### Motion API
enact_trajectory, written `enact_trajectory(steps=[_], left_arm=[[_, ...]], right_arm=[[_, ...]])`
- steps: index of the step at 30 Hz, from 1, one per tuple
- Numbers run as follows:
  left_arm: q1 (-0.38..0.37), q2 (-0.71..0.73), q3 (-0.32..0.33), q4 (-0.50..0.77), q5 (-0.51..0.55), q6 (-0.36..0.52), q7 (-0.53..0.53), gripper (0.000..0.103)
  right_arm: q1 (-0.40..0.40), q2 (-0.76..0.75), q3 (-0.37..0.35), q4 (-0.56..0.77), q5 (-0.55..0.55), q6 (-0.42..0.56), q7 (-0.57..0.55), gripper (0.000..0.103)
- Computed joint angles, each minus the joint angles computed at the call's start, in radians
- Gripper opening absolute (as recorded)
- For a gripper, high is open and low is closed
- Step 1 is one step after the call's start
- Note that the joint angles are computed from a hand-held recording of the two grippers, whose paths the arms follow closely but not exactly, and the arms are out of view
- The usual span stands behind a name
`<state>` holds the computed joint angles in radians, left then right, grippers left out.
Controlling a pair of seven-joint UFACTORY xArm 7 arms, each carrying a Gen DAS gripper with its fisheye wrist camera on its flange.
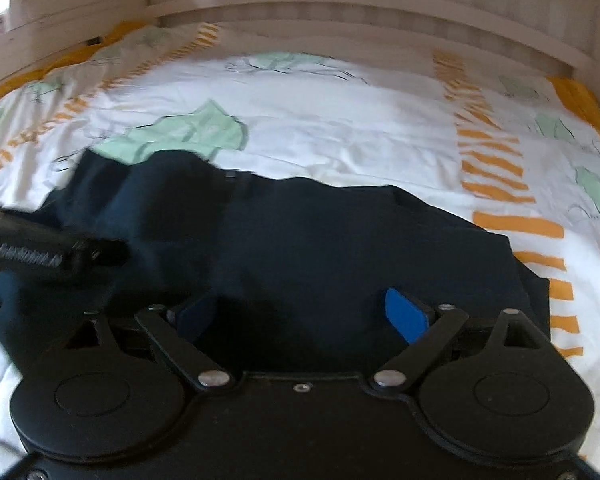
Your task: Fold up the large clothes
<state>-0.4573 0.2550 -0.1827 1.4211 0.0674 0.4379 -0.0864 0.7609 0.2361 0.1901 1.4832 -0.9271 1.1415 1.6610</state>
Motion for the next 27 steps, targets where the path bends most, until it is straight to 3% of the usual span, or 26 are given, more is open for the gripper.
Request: enact_trajectory(steps=[4,8,12,19,22,25,27], left_arm=[[-0.007,0.014,0.007,0.005,0.016,-0.009,-0.012,0.103],[-0.01,0.016,0.011,-0.013,0.022,-0.042,-0.028,0.103],[-0.037,0.012,0.038,-0.049,0.081,-0.109,-0.099,0.103],[-0.069,0.006,0.078,-0.091,0.201,-0.19,-0.23,0.103],[-0.025,0.01,0.031,-0.08,0.144,-0.177,-0.162,0.103],[0.055,0.005,-0.047,-0.057,-0.002,-0.121,0.016,0.103],[0.082,-0.013,-0.057,-0.064,-0.071,-0.102,0.093,0.103]], right_arm=[[-0.03,-0.012,-0.013,-0.043,0.013,-0.04,0.053,0.098],[-0.026,-0.007,-0.015,-0.082,-0.06,-0.062,0.105,0.102],[-0.015,-0.009,-0.011,-0.112,-0.138,-0.059,0.179,0.103],[-0.016,-0.007,-0.005,-0.122,-0.174,-0.056,0.215,0.103],[-0.019,-0.008,-0.003,-0.122,-0.172,-0.059,0.213,0.103],[-0.029,-0.018,0.001,-0.12,-0.142,-0.069,0.181,0.103],[-0.033,-0.03,0.006,-0.117,-0.114,-0.062,0.146,0.102]])
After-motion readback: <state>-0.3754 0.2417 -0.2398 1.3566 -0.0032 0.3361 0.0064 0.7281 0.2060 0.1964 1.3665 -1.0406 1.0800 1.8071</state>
